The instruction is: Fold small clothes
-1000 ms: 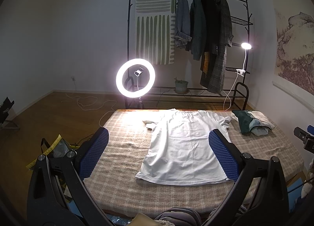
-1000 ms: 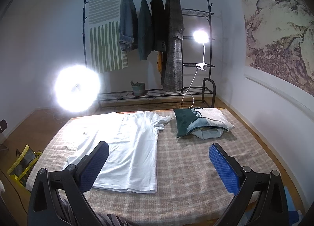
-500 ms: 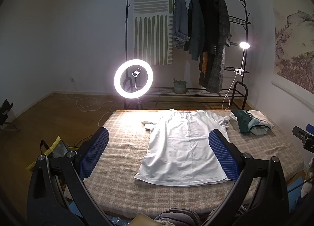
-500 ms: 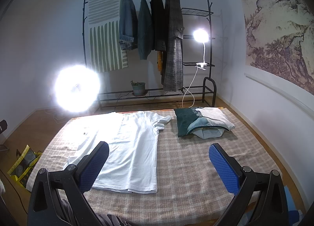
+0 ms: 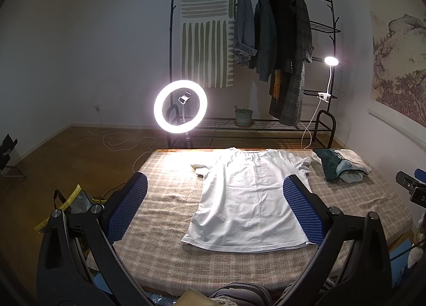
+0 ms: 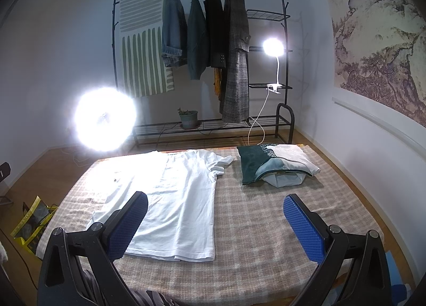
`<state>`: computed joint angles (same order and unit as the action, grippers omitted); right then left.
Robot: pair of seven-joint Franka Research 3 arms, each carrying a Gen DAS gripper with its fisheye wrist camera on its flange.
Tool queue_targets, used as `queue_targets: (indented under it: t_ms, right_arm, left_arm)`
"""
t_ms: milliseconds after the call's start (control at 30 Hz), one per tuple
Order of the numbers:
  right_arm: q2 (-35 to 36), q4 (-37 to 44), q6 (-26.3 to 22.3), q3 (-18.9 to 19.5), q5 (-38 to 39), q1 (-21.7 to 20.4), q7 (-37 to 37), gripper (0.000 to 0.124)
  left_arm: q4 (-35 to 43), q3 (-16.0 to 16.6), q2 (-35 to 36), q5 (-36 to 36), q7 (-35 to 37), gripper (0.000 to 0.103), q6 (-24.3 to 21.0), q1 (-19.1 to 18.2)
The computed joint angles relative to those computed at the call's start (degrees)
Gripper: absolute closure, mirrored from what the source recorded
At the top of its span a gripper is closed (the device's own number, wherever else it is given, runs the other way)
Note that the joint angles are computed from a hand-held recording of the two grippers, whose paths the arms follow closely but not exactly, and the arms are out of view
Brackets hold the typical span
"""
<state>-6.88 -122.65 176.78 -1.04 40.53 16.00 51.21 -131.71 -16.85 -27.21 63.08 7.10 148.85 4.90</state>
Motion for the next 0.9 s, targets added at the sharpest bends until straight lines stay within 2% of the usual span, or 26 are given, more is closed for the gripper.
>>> queue_targets:
  t_ms: [300,567,767,900]
  right_arm:
    - [0.59,0.23,0.31,0.31,-0.43,-0.02,0.31,0.021]
    - [3.01,2.01,1.09,1.63,-5.17,-1.23,4.41,0.021]
    - [7.0,5.86,1.19,2.87,-12.09,-2.5,9.57,0.021]
    - [10.3,9.64,1.5,4.54,-9.59,-3.21,6.45,0.021]
  left_arm:
    - [0.35,0.09,0.4,-0.65,0.48,0.0,-0.49,-0.29]
    - [1.84,0.84,3.95,1.37,-0.76,0.0,-0.26,0.41]
    - [2.03,3.05,6.68,3.12,-0.86,0.0,1.41,1.01]
    - [1.96,5.31,9.13,5.2,-1.93,0.0,5.36,2.47]
